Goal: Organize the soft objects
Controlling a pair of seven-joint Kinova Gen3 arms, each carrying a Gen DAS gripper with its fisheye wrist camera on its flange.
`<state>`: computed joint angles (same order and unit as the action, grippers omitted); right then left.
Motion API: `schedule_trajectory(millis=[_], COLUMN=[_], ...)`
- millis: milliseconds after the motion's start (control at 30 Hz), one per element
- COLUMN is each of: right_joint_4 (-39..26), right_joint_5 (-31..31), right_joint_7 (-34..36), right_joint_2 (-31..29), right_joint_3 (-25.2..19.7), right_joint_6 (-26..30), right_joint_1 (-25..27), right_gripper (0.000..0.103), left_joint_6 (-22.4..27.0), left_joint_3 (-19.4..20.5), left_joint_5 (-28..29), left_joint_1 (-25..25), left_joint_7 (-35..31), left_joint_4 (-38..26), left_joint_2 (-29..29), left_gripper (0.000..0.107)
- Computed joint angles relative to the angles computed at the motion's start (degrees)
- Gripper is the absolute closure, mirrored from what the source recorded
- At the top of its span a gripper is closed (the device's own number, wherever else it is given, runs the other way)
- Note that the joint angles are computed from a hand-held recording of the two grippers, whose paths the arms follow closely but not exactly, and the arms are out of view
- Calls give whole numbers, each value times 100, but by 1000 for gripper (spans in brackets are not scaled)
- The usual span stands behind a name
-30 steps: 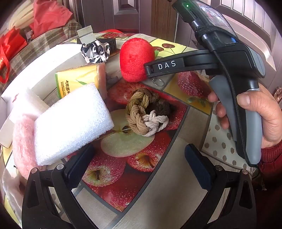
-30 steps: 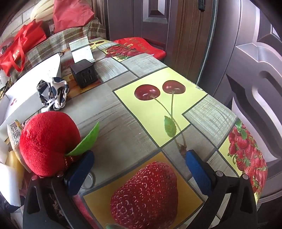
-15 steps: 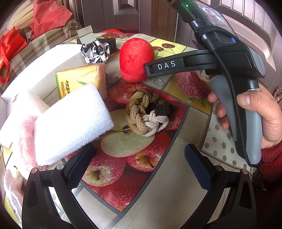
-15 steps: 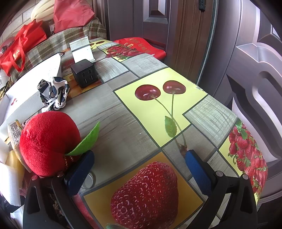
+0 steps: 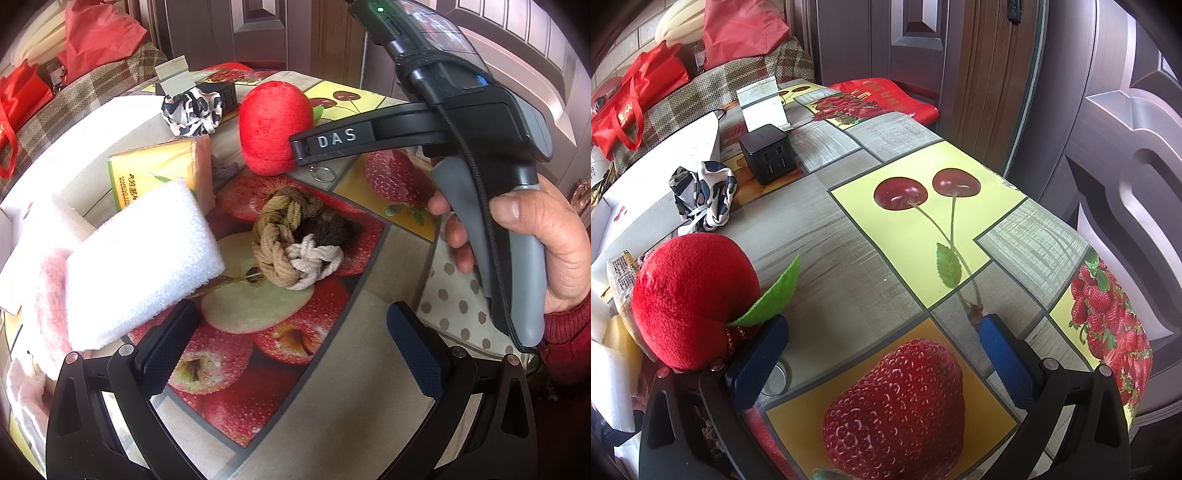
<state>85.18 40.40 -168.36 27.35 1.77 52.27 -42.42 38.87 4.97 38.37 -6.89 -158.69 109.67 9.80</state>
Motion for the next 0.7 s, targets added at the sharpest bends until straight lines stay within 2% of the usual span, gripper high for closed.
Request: schedule_trajectory(millis=[33,133,200,333,467,533,600,700], right_joint_4=[1,-1,-3,2,1,1,3,5], right_joint_5=[0,-1,1,0,0,0,1,0], right_joint_7=[-1,-1,1,-1,0,0,-1,0], right_joint_2=[1,1,2,-1,-1,-1,-2,-3], right_joint_3=[0,-3,-2,-3,-3,-3,-3,-3], right_joint_6=[-3,-4,2,-6,-4,-4,-6,-5], right_joint_1=[2,3,0,3,2,2,2,3], right_gripper=[0,0,0,0,0,0,0,0], left_joint_6=[63,273,417,1328,1913,2176,2220,1658], left_joint_3=[-70,-683,-756,-690,-1391,-1681,-1930,-1883], left_joint_5=[31,360,650,1552,2213,2472,2600,2538], left_joint_1=[63,528,464,-474,-992,-1382,-1623,-1911], left_joint_7=[-71,-638,-1104,-1948,-2217,-2252,-2271,-2522], left_joint_4=[33,300,489,818,987,953,874,879], left_joint_2=[-43,-264,-487,-931,-1237,-1206,-1105,-1148], left_gripper=[5,5,5,5,5,5,5,5])
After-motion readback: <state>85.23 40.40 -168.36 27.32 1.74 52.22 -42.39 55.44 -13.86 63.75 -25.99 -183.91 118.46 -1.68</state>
